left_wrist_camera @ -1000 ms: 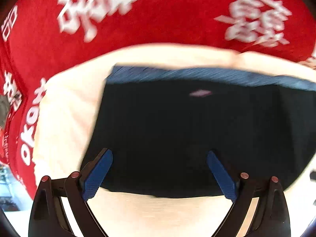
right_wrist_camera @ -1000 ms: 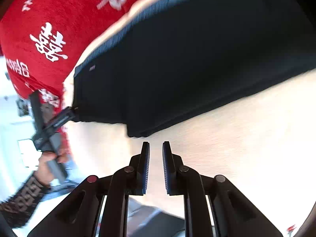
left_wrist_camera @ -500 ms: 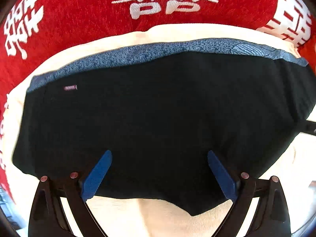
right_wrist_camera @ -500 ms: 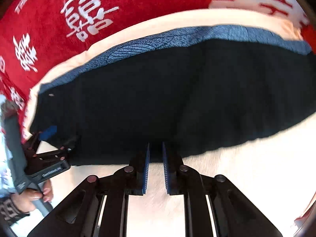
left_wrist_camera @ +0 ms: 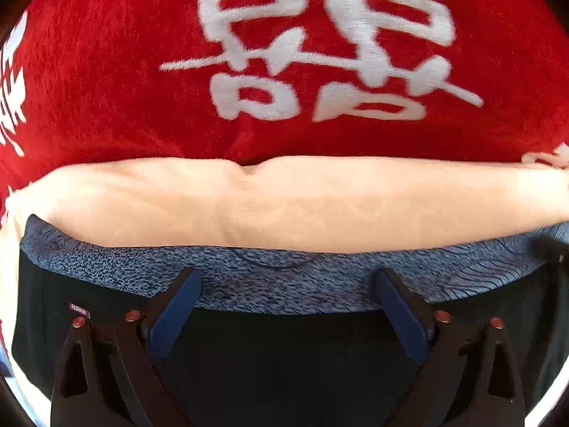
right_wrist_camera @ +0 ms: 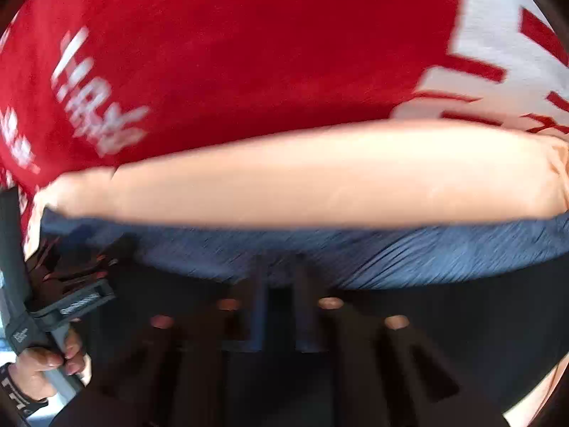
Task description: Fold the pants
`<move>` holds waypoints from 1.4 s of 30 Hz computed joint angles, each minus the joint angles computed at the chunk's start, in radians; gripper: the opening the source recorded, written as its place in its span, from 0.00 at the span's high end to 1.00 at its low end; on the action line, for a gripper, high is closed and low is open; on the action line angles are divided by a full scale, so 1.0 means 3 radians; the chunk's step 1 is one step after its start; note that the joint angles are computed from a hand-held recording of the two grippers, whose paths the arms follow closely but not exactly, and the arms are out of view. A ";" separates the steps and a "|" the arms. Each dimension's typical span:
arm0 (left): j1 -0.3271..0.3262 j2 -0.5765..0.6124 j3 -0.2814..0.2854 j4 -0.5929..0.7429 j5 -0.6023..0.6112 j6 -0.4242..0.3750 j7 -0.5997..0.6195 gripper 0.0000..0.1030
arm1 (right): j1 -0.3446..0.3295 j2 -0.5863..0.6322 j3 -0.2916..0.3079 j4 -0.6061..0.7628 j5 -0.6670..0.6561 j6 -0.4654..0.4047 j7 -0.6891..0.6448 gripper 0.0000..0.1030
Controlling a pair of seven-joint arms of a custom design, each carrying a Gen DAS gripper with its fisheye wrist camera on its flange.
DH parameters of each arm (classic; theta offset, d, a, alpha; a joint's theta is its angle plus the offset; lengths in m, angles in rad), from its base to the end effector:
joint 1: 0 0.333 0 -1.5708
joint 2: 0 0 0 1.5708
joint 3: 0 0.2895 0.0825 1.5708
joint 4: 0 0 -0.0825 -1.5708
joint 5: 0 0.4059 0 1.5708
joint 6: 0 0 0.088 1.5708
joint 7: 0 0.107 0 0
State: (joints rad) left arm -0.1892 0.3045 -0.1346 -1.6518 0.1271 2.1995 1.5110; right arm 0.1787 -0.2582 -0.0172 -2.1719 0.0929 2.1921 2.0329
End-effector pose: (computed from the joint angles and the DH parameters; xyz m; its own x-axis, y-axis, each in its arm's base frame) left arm 0.6520 -0.2057 0.4274 -0.3017 -0.9513 -0.0630 -0.9191 0.3077 -0.2459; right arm 0.5226 0.0881 0.4966 -0.3104 -0.9286 -0.2035 -0.9145 0.3502 -0.2027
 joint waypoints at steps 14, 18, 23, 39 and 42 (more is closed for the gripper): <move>-0.0097 -0.0697 -0.0236 -0.0247 -0.0318 -0.0568 0.0335 0.01 | -0.0152 -0.1311 -0.0116 -0.0798 -0.0014 -0.0471 0.0699 0.66; -0.0237 -0.0816 -0.0354 -0.0347 -0.0517 -0.0791 0.0222 0.01 | -0.0090 -0.1820 -0.0145 -0.1157 0.0149 -0.0649 0.0884 0.66; -0.0335 -0.0879 -0.0389 -0.0571 -0.0434 -0.0866 0.0164 0.01 | -0.0108 -0.2452 -0.0193 -0.1570 0.0205 -0.0883 0.1028 0.66; -0.0460 -0.1028 -0.0481 -0.0751 -0.0084 -0.0833 -0.0419 0.01 | -0.0964 -0.2428 -0.0481 -0.1639 -0.0590 -0.0698 0.0837 0.79; -0.0502 -0.1022 -0.0501 -0.0696 -0.0030 -0.0931 -0.0524 0.01 | -0.1011 -0.2525 -0.0591 -0.1706 -0.0409 -0.0693 0.0885 0.78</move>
State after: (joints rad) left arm -0.3398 -0.0021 -0.2849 -1.8606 0.1181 1.9203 1.3538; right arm -0.1247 -1.0158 -0.1946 -2.6838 -0.0297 1.9842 2.2983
